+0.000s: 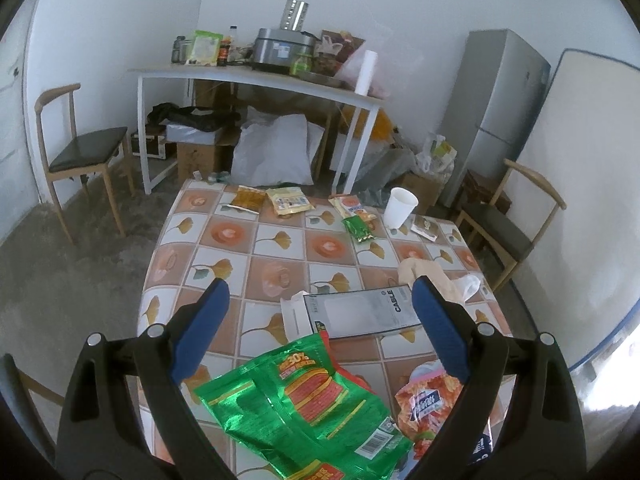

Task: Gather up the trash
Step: 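Grasp the green chip bag with the left tool while the right tool grasps the orange snack bag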

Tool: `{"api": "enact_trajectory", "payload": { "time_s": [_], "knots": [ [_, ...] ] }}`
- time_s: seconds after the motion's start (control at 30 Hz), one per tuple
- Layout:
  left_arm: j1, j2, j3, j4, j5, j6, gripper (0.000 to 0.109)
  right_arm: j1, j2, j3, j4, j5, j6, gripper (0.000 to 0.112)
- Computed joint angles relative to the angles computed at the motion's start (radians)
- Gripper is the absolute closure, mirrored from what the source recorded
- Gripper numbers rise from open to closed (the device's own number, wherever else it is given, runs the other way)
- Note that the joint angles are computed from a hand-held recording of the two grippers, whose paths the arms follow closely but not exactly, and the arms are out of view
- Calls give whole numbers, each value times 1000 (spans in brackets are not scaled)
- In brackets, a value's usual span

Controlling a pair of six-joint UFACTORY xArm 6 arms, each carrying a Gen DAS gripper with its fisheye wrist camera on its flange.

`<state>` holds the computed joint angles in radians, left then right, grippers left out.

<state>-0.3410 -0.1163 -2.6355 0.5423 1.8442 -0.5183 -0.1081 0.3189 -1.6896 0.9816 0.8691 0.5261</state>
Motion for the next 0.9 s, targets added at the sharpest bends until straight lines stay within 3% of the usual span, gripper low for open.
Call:
{"api": "enact_trajectory", "payload": {
  "time_s": [0.1,0.2,0.27,0.33,0.4,0.43,0.5,0.63,0.7,0.77,0.9],
  "knots": [
    [1,-90,128,6,-32,-41,20,-5,-106,69,142,7,-181,54],
    [-41,-165,222,42,-9,-73,20,-4,-228,108,273,106,-341,54],
    [-110,-229,309,96,29,-101,20,7,-289,111,338,195,-429,54],
    [-211,-284,388,173,73,-139,20,35,-353,112,365,287,-482,42],
    [-349,-371,518,253,113,-232,20,81,-388,104,382,346,-519,37],
    [-363,-406,568,241,112,-269,20,119,-397,87,386,396,-529,37],
    [-314,-490,687,127,82,-347,20,182,-398,56,386,453,-538,35],
    [-259,-620,870,-20,21,-452,20,354,-310,-132,209,578,-486,34],
    [-186,-684,962,-126,-31,-475,20,415,-254,-220,131,609,-470,34],
    [-21,-744,1051,-288,-98,-441,22,469,-194,-302,90,638,-456,34],
    [164,-832,1192,-499,-187,-424,36,540,-81,-466,49,688,-419,34]
  ]
}}
